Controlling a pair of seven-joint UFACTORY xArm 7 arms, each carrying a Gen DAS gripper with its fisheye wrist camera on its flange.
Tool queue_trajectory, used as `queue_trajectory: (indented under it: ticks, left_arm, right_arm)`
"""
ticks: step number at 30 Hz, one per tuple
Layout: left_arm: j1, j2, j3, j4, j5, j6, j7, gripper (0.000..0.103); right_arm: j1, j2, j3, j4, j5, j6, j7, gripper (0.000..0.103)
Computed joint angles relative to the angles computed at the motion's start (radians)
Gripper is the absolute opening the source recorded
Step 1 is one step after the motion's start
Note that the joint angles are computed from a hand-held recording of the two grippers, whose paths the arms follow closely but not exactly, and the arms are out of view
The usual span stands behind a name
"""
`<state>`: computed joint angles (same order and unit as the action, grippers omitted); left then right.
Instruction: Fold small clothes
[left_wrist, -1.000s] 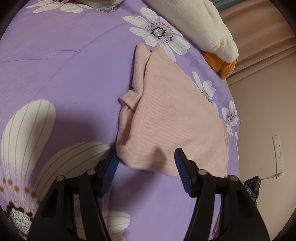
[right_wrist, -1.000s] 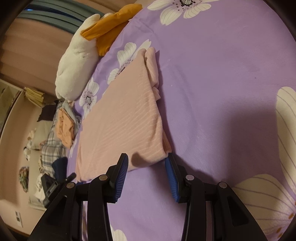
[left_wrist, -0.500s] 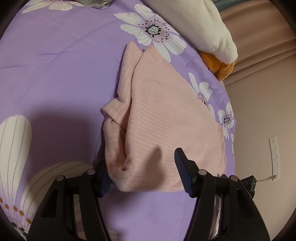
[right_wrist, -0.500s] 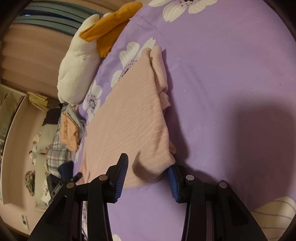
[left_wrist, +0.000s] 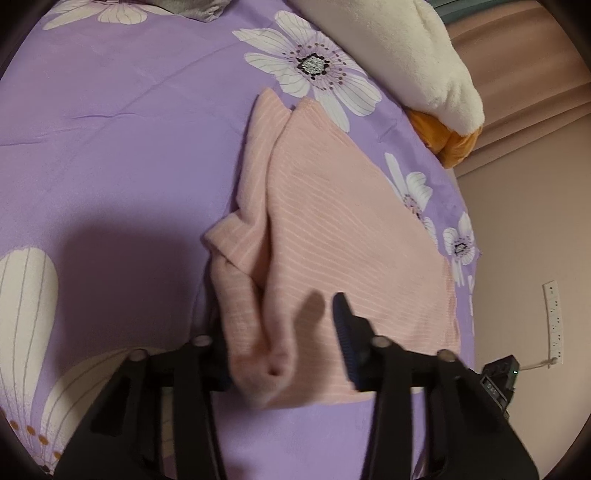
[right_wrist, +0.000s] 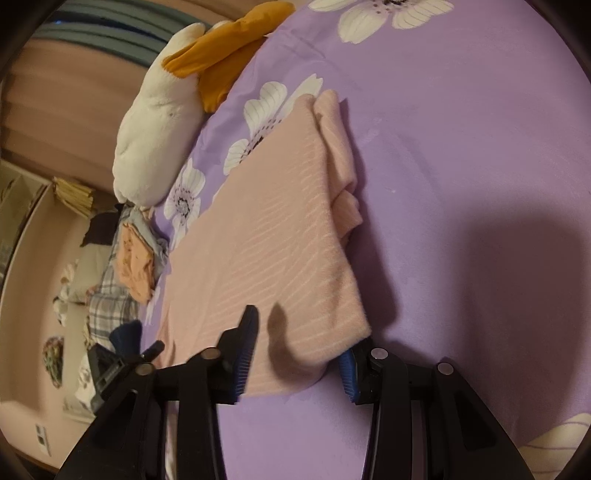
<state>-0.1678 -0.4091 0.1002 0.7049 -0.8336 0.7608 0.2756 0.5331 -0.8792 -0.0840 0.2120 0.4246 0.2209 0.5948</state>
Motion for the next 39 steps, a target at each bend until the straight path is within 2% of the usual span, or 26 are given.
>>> queue_trajectory:
  ticks: [2,3,4,5,8,11,19,24,34,39]
  left_arm:
    - [0.008,0.003,-0.004,-0.001,0.016,-0.002,-0.015,0.017]
    - [0.012,0.004,-0.003,-0.001,0.022,0.000,-0.021,0.014]
    - [0.013,0.006,0.002,0.000,0.021,0.007,-0.021,0.014]
    - [0.015,0.007,0.001,0.002,0.028,0.012,-0.023,0.013]
    - [0.024,0.001,-0.016,0.006,0.074,0.011,-0.046,0.010]
    - [0.020,-0.020,-0.015,-0.003,0.079,-0.002,-0.061,0.007]
    - [0.010,-0.101,-0.010,-0.038,0.126,-0.018,-0.108,0.006]
    - [0.004,-0.175,0.002,-0.072,0.166,0.015,-0.129,0.006]
    - [0.026,-0.439,-0.014,-0.215,0.325,0.132,-0.222,0.006]
    - [0.025,-0.553,-0.020,-0.258,0.391,0.189,-0.258,0.007]
  right_arm:
    - [-0.007,0.011,0.008,0.011,-0.013,0.006,-0.007,0.041]
    - [-0.009,0.015,0.008,0.015,-0.017,0.008,-0.011,0.041]
    - [-0.013,0.018,0.012,0.018,-0.020,0.010,-0.012,0.040]
    - [-0.017,0.021,0.015,0.021,-0.024,0.012,-0.013,0.030]
    - [-0.042,0.028,0.036,0.030,-0.039,0.041,-0.006,0.017]
    - [-0.077,0.028,0.077,0.044,-0.064,0.073,0.011,0.013]
    - [-0.100,-0.057,0.105,0.021,-0.081,0.090,0.065,0.011]
    - [-0.105,-0.109,0.126,0.013,-0.094,0.130,0.109,0.011]
    - [-0.077,-0.397,0.203,-0.051,-0.126,0.386,0.214,0.011]
    - [-0.050,-0.491,0.230,-0.053,-0.134,0.500,0.253,0.011]
